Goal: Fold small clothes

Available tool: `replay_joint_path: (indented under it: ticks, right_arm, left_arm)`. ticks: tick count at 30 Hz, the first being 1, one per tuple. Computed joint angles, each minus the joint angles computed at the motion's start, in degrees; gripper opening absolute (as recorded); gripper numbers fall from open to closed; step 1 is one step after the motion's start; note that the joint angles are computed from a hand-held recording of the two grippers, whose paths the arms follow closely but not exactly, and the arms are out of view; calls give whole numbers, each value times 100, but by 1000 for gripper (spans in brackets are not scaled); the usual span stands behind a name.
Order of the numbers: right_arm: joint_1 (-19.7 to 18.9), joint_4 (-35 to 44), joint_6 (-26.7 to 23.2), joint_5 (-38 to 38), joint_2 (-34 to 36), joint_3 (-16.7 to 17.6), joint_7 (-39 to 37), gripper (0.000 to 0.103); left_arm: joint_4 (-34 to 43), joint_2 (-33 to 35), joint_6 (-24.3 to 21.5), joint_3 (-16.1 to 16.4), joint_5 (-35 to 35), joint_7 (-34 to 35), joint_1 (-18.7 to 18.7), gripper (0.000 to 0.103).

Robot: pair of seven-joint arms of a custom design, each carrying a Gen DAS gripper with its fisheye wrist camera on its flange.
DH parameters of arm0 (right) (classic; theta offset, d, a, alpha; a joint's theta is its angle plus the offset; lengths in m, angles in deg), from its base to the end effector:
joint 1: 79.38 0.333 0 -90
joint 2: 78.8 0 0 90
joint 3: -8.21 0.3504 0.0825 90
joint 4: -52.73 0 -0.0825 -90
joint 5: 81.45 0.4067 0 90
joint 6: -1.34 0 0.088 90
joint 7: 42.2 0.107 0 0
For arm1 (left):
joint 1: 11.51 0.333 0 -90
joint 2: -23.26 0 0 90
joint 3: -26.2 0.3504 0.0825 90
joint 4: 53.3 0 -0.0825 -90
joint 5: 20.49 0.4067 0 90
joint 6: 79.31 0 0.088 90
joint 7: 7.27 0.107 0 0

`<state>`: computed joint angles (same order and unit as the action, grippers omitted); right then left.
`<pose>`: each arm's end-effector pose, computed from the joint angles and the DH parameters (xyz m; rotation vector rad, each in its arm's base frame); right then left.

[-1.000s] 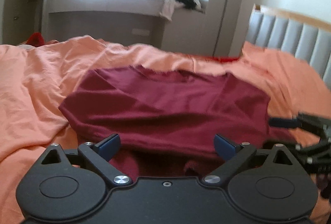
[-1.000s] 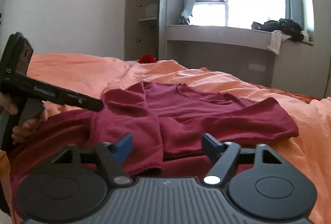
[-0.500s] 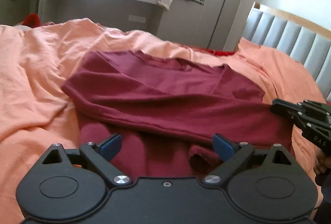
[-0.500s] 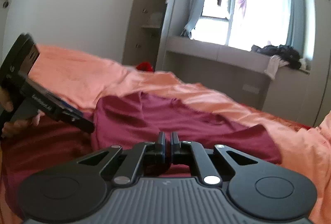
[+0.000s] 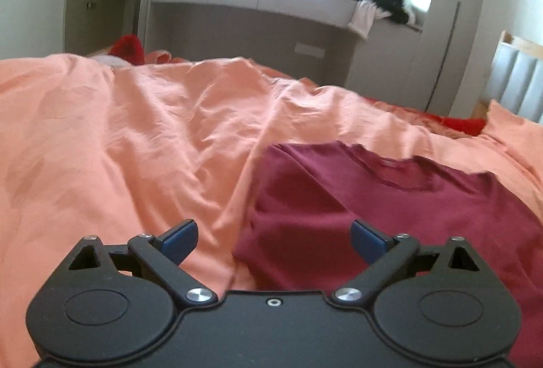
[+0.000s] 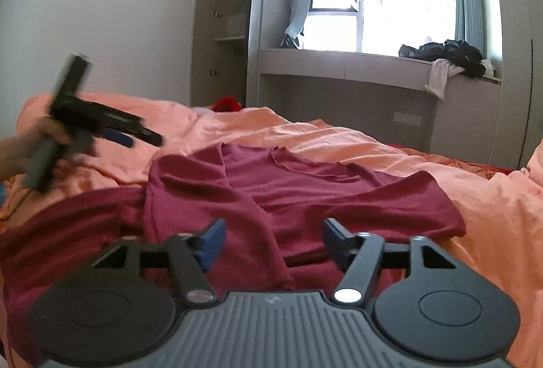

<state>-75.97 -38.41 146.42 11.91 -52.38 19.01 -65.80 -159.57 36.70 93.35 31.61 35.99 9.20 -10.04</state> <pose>0.7348 0.1511 0.4346 -1.7972 0.6082 -0.4655 0.6807 0.0148 0.5012 -1.9448 1.2010 -0.8469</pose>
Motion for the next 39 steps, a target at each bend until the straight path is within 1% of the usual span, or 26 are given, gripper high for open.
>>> replay_joint_path:
  ticks: [1, 2, 4, 7, 8, 9, 10, 11, 12, 13, 17, 19, 20, 22, 24, 26, 27, 28, 29, 30, 32, 33, 34, 35, 36, 39]
  right_arm:
    - [-3, 28, -38, -35, 21, -1, 61, 81]
    - [-10, 44, -72, -68, 41, -1, 101, 86]
    - [0, 75, -98, -198, 82, -6, 198, 87]
    - [36, 143, -36, -387, 160, 14, 329, 90]
    - [38, 167, -19, -431, 187, 30, 375, 91]
    - [38, 198, -8, -480, 220, 44, 440, 92]
    - [25, 236, -20, -528, 254, 58, 515, 93]
    - [10, 260, -19, -544, 280, 81, 549, 94]
    - [-3, 288, -23, -577, 304, 96, 605, 94]
    - [-15, 299, -16, -591, 317, 116, 622, 95]
    - [-63, 271, 36, -483, 312, 195, 507, 95]
    - [-68, 252, 53, -404, 303, 207, 406, 95]
    - [-61, 240, 71, -371, 297, 210, 346, 95]
    - [-63, 207, 71, -303, 279, 209, 227, 95]
    - [-43, 199, 69, -317, 270, 190, 193, 95]
    - [-38, 188, 65, -281, 257, 184, 145, 96]
    - [-37, 185, 56, -274, 253, 179, 132, 96]
    - [-34, 184, 52, -267, 250, 175, 123, 96]
    - [-33, 178, 47, -260, 245, 171, 113, 96]
    - [-28, 177, 44, -265, 242, 165, 115, 96]
    - [-23, 172, 37, -267, 239, 158, 114, 97]
    - [-21, 170, 38, -260, 237, 157, 106, 97]
    - [-17, 168, 40, -262, 238, 154, 101, 97]
    - [-12, 163, 47, -264, 237, 152, 95, 97]
    - [-6, 160, 59, -264, 237, 149, 85, 98]
    - [5, 166, 86, -269, 248, 147, 83, 98]
  left_arm:
    - [248, 219, -141, -280, -661, 654, 252, 97]
    - [482, 415, -272, -438, -1106, 1110, 391, 96]
    - [935, 792, -504, -646, -1738, 1811, 568, 89]
    - [1589, 1303, -921, -1070, -2716, 2835, 892, 73]
    - [1756, 1423, -1065, -1164, -2967, 3088, 953, 63]
    - [1869, 1526, -1129, -1267, -3210, 3345, 1027, 44]
    - [1926, 1606, -1078, -1403, -3471, 3631, 1132, 30]
    - [1885, 1608, -936, -1339, -3518, 3652, 1076, 8]
    - [1873, 1614, -820, -1185, -3495, 3610, 954, 4]
    - [1841, 1600, -705, -1018, -3485, 3528, 827, 3]
    - [1780, 1557, -515, 277, -2720, 2450, -128, 3]
    - [1737, 1572, -414, 406, -2550, 2187, -155, 2]
    - [1693, 1569, -372, 357, -2570, 2122, -87, 2]
    - [1596, 1551, -217, -129, -2938, 2442, 353, 5]
    - [1439, 1449, -140, -244, -3175, 2464, 475, 21]
    - [1202, 1286, -7, -501, -3430, 2713, 704, 29]
    - [1079, 1203, 62, -569, -3515, 2822, 763, 38]
    - [897, 1076, 157, -698, -3616, 3000, 873, 43]
    - [734, 960, 213, -786, -3701, 3156, 944, 51]
    - [575, 852, 246, -960, -3840, 3375, 1077, 54]
    - [335, 717, 269, -1496, -4305, 4037, 1488, 54]
    - [242, 647, 216, -1579, -4366, 4183, 1536, 52]
    - [232, 591, -15, -1462, -4323, 4215, 1402, 46]
    - [263, 556, -330, -1294, -4288, 4195, 1222, 24]
    - [295, 552, -582, -1311, -4433, 4329, 1211, 17]
    - [197, 490, -707, -945, -4406, 4090, 897, 17]
